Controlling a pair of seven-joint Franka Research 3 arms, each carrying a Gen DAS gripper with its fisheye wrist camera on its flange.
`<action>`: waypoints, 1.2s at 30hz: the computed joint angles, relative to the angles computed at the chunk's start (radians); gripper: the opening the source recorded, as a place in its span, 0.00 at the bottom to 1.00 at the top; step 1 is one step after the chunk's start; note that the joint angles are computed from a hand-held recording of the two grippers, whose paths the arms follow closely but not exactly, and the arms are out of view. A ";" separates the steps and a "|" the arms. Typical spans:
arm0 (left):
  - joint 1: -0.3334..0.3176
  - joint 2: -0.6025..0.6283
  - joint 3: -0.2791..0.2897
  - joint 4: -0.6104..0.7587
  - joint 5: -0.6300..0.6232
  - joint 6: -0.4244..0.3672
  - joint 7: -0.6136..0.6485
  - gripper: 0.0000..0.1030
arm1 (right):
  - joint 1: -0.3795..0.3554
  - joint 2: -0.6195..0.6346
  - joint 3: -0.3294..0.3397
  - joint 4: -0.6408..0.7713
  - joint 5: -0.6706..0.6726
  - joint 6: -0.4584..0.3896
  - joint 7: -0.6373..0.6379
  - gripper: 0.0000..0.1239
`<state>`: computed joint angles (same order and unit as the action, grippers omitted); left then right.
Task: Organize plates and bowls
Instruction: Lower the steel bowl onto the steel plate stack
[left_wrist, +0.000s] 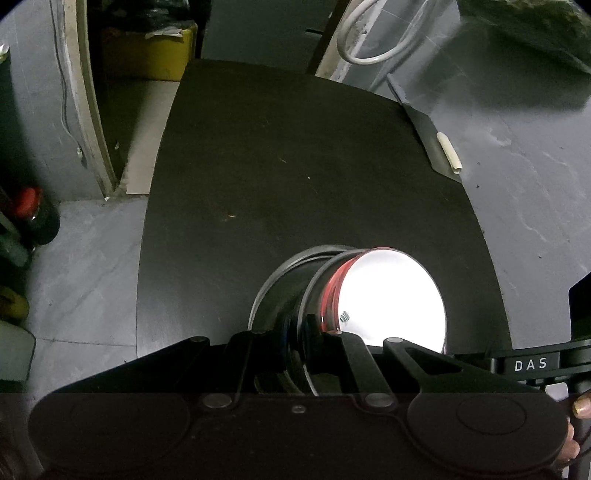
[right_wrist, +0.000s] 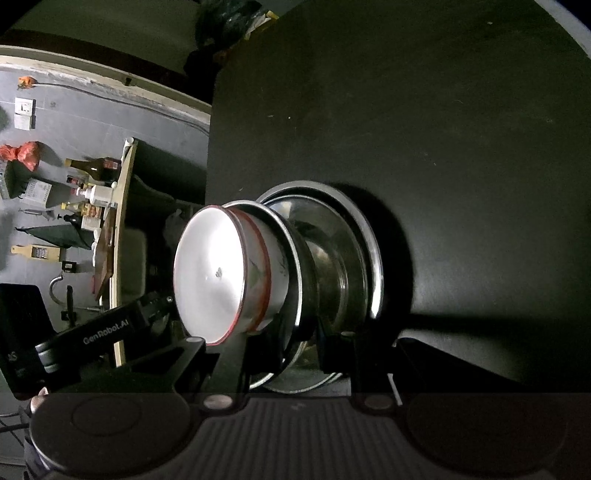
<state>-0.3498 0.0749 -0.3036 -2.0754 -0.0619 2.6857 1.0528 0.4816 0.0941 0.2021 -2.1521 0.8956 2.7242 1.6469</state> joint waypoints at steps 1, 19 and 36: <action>0.000 0.004 0.001 0.003 0.004 0.000 -0.002 0.06 | 0.000 0.004 -0.001 0.004 -0.006 -0.001 0.003 0.15; 0.013 0.058 -0.006 0.043 -0.011 -0.014 0.017 0.06 | -0.001 0.019 -0.001 0.004 -0.055 0.018 0.068 0.15; 0.015 0.110 -0.011 0.094 0.026 -0.026 0.024 0.06 | -0.002 0.030 0.000 0.004 -0.102 0.046 0.116 0.15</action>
<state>-0.3348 0.1851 -0.3148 -1.9818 -0.0355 2.6597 1.0767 0.4799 0.1245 0.2024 -2.1480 0.7941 2.7705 1.7630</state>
